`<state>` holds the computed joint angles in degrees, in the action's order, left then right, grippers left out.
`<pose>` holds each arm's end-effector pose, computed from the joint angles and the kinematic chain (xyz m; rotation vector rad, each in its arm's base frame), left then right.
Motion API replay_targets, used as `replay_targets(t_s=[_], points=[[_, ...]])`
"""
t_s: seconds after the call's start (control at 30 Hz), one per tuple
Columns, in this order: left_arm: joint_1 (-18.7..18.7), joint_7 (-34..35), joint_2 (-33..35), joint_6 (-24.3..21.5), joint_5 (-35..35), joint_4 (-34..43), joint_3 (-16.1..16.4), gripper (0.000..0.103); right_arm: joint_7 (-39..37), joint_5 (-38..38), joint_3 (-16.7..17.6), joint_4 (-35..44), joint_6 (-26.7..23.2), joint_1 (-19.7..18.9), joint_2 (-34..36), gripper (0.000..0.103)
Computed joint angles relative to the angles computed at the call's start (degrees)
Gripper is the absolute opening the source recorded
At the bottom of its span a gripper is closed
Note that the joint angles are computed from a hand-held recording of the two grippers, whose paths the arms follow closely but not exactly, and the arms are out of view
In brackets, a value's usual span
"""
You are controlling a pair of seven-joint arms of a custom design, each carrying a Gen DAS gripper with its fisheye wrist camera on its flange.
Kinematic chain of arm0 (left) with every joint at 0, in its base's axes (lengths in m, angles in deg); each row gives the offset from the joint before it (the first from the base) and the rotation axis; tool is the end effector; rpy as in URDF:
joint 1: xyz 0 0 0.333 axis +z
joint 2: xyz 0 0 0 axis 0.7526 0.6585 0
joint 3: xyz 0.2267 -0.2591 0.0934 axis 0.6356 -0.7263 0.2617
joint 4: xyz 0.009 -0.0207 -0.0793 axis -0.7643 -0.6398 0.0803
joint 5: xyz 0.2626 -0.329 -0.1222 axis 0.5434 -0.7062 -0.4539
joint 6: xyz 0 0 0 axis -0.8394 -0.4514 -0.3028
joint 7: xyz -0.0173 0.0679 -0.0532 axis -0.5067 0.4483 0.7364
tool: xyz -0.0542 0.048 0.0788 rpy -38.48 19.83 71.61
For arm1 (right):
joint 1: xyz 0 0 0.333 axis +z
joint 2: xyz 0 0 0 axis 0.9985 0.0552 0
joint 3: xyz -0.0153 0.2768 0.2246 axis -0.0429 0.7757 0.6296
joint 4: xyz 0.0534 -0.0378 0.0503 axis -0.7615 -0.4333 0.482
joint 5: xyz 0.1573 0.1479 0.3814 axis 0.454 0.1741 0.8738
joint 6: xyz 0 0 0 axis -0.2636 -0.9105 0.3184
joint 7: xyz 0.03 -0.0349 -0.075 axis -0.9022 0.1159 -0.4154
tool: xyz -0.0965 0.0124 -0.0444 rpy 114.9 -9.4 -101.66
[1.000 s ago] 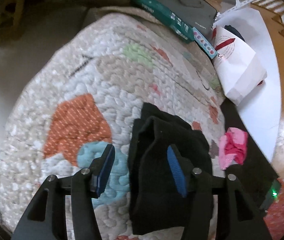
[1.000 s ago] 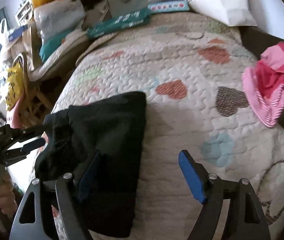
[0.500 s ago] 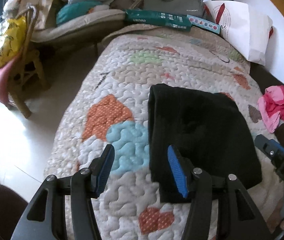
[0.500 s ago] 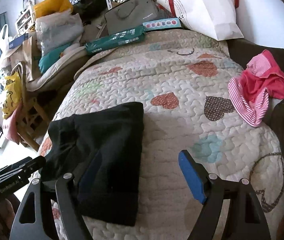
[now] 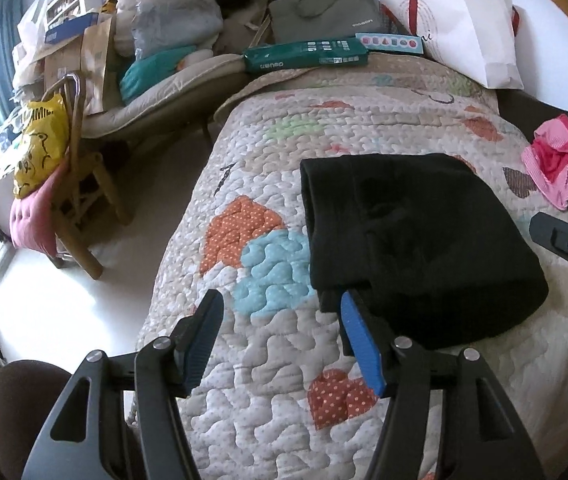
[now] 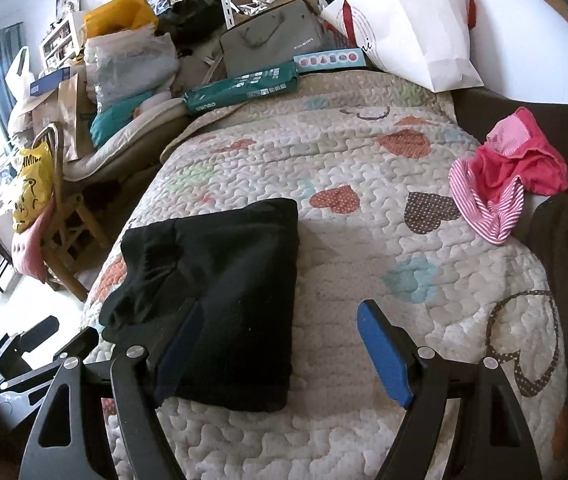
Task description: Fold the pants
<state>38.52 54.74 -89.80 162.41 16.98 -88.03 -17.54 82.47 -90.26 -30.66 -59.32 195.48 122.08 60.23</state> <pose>0.4493 -0.3007 0.5182 -1.8483 1.6138 -0.5567 0.4915 0.4843 0.5113 -1.7813 1.5565 -0.5404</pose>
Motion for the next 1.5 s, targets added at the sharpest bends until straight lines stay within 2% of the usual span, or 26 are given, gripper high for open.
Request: replay_targets(t_s=[0.53,1.5], points=[[0.29,1.01,-0.40,0.93,-3.81,-1.13,0.61,0.061,-0.97,-0.62,0.59,-0.12,-2.80,0.67,-0.02,0.084],[0.21,2.52,0.27,0.95,-6.42,-0.92,0.96,0.061,-1.34,-0.36,0.45,0.14,-3.01,0.91,0.28,0.085]])
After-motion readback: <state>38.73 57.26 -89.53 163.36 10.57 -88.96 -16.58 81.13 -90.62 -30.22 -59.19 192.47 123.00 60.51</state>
